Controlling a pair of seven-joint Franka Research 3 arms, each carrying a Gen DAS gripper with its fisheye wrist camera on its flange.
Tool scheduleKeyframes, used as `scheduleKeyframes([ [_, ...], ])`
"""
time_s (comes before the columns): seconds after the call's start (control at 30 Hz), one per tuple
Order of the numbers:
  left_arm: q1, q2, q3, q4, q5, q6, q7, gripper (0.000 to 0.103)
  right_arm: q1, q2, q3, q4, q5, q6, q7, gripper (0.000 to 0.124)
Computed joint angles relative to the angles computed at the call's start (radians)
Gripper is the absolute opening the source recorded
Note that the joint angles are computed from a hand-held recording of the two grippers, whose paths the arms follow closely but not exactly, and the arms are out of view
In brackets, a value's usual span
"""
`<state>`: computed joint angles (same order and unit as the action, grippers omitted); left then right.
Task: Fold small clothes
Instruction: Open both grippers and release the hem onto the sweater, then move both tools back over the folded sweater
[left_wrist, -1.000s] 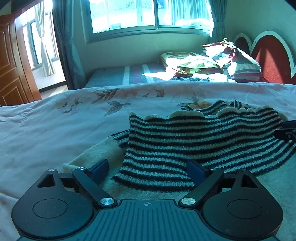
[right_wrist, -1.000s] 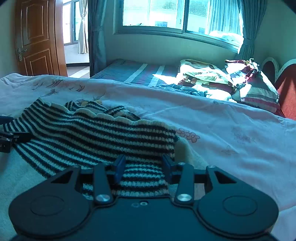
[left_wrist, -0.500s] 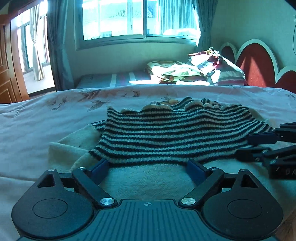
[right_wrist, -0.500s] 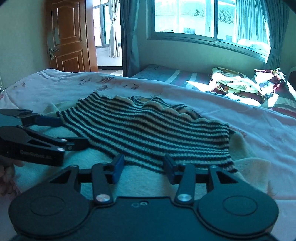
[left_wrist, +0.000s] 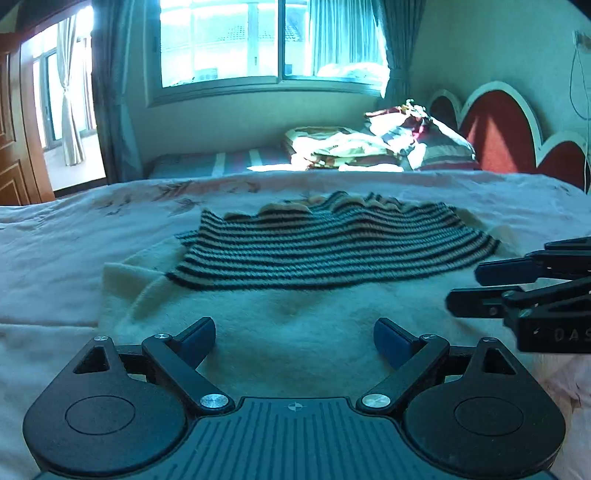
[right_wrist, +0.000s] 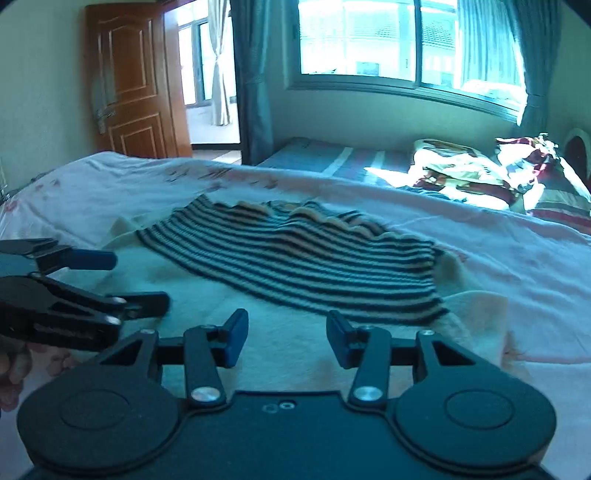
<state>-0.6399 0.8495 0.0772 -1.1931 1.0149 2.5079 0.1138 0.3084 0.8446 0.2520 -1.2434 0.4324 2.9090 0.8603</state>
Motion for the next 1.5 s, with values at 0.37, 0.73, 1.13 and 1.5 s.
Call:
scheduleKeyframes([
  [0.37,0.006,-0.193,-0.025,-0.301,0.146,-0.009,-0.182,0.092,0.056,-0.093,-0.136,-0.189,-0.057,0.153,0.189,0.047],
  [0.73,0.005,-0.173,-0.070,-0.274,0.149,-0.086,-0.251,0.092,0.051,-0.143,-0.017,-0.356,-0.114,0.315,0.109,0.046],
  [1.13,0.041,-0.216,-0.095,-0.348,0.208,-0.042,-0.298,0.092,-0.098,-0.214,0.009,-0.486,-0.125,0.359,0.231,0.044],
  [1.5,0.026,-0.218,-0.102,-0.322,0.160,-0.117,-0.236,0.092,-0.087,-0.225,-0.026,-0.457,-0.097,0.298,0.304,0.041],
])
